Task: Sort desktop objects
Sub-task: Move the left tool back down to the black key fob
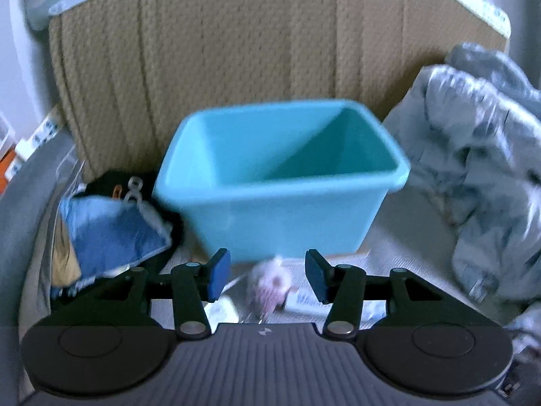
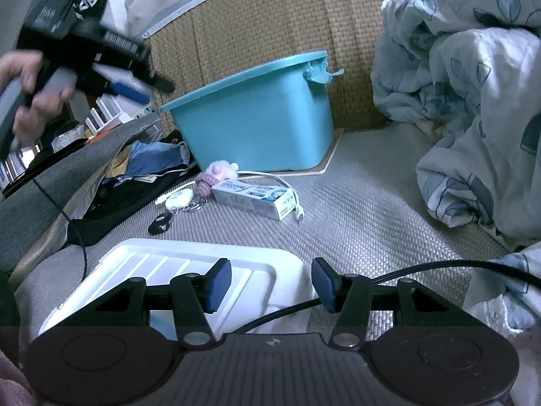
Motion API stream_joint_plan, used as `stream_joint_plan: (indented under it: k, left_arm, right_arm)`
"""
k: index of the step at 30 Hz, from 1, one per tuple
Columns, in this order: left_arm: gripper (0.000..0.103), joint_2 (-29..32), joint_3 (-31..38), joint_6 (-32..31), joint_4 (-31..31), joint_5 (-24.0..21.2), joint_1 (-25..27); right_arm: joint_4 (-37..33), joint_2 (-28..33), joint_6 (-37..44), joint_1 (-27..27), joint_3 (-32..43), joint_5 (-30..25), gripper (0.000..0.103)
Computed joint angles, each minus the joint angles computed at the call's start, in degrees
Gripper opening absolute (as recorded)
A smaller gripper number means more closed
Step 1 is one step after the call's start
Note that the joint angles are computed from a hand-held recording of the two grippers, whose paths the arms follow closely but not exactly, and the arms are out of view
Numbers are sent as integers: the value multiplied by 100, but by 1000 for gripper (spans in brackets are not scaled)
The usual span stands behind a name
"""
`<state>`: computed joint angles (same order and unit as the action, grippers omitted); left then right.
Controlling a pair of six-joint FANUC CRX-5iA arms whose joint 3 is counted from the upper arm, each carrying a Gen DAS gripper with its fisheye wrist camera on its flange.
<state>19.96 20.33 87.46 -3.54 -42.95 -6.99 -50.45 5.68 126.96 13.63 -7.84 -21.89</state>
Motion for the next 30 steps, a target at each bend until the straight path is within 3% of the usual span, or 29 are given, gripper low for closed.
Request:
stream_joint_plan:
  k: [5,14,30]
  left_arm:
    - [57,-141,-391,195,-278,7,68]
    - [57,-149,-806,1200,-897,133,97]
    - [57,136,-887,1047,-702,215,126]
  right_arm:
    - [-64,-13,71,-9,-20,9,57]
    - [-33,-3,99,19,-24,31,60]
    - [-85,9,168,-5,-11,-16,61]
